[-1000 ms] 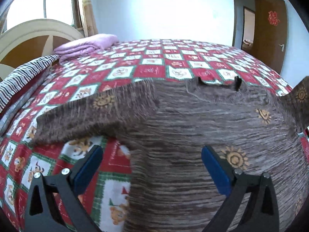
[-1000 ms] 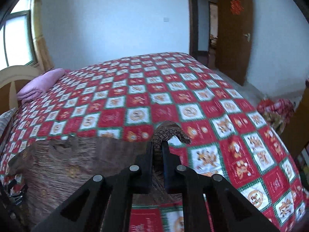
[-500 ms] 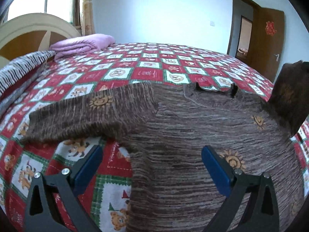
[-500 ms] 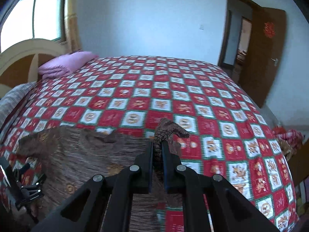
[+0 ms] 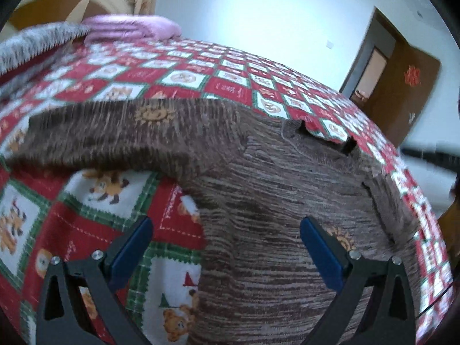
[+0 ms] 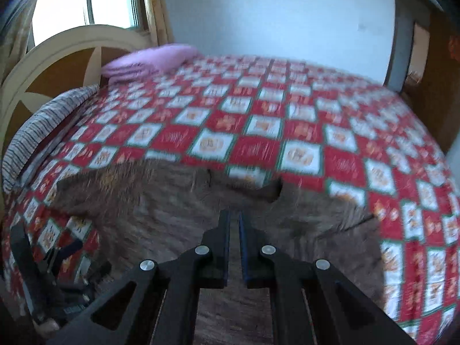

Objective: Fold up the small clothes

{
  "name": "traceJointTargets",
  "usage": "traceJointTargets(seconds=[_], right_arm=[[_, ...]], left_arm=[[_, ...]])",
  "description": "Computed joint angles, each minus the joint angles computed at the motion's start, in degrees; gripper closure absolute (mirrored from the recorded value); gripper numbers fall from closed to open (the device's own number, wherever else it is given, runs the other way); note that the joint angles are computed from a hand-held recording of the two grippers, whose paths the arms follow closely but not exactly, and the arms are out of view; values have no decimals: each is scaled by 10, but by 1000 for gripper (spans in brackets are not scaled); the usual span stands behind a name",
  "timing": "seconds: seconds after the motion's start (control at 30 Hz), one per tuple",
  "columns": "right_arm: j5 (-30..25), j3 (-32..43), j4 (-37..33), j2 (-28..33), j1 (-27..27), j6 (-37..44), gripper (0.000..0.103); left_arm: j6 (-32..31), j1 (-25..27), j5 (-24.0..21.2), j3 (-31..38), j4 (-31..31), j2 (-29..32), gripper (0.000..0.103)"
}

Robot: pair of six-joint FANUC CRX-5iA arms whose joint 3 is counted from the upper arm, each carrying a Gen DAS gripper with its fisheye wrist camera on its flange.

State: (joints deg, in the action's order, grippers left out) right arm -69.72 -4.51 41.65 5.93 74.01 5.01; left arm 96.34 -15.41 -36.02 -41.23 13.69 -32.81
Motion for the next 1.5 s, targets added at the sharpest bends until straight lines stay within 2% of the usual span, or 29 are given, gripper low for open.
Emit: traceJointTargets(seconds=[0.03,0.07,0.1,0.17,0.23,0.33,0.37,0.4,0.43,0.5,0.53,0.57,0.8,0.87,0.93,1.0,1.03,1.07,1.13,1.2,1.27,1.33,1.43,1.5], right_arm=[[-18,-5,-8,-1,3,5,55],[-40,-11,-17,-1,8,10,39],[-53,-21,-23,-5,13,6,30],[-51,-39,-48,-18,16,3,30],[-58,-43,-62,-13,15,5,30],[-41,-39,-93,-1,2,26,40],[-45,-35,-97,8,-2,30,41],[-55,-28,-99,21,-6,35,46],[-65,-21,-101,31,-9,41,61],[-69,-27,-90,32,-12,33,74],[-72,-28,-86,31,-13,31,89],[-86,-25,-77,32,-11,29,96],[-80,1,-24,8,-1,16,96],[-55,11,-23,10,-7,10,96],[0,6,-37,10,-18,13,93],[28,18,-86,24,-33,46,68],[30,27,-115,32,-39,62,39],[41,21,-131,32,-39,60,35],[92,-34,-117,2,-27,17,35],[107,-77,-93,-28,-12,-23,35],[93,-111,-53,-53,2,-61,35],[46,-122,-14,-63,5,-85,35],[-9,-82,-10,-31,-24,-31,35],[-16,-49,-8,1,-49,26,35]], left_arm=[[-8,7,4,-10,21,-4,0],[-21,16,10,-22,48,-8,0],[-28,20,13,-29,61,-10,0],[-29,20,16,-32,65,-12,0],[-11,12,13,-22,41,-9,0],[5,5,9,-13,18,-6,0],[3,7,9,-14,19,-7,0],[-1,9,9,-15,24,-7,0],[-4,11,10,-17,28,-7,0],[-17,16,13,-24,44,-9,0],[-21,17,14,-26,49,-11,0],[-22,17,15,-27,51,-12,0],[-30,18,16,-31,57,-15,0],[-30,18,16,-31,58,-14,0],[-29,18,15,-31,57,-14,0],[-31,18,16,-32,60,-15,0],[-34,20,16,-35,64,-16,0],[-36,20,18,-37,68,-17,0],[-46,24,22,-43,82,-19,0],[-38,22,20,-39,74,-17,0],[-7,11,13,-23,35,-11,0],[21,1,8,-10,1,-9,0],[38,-5,8,-4,-19,-9,0],[34,-2,6,-5,-13,-7,0]])
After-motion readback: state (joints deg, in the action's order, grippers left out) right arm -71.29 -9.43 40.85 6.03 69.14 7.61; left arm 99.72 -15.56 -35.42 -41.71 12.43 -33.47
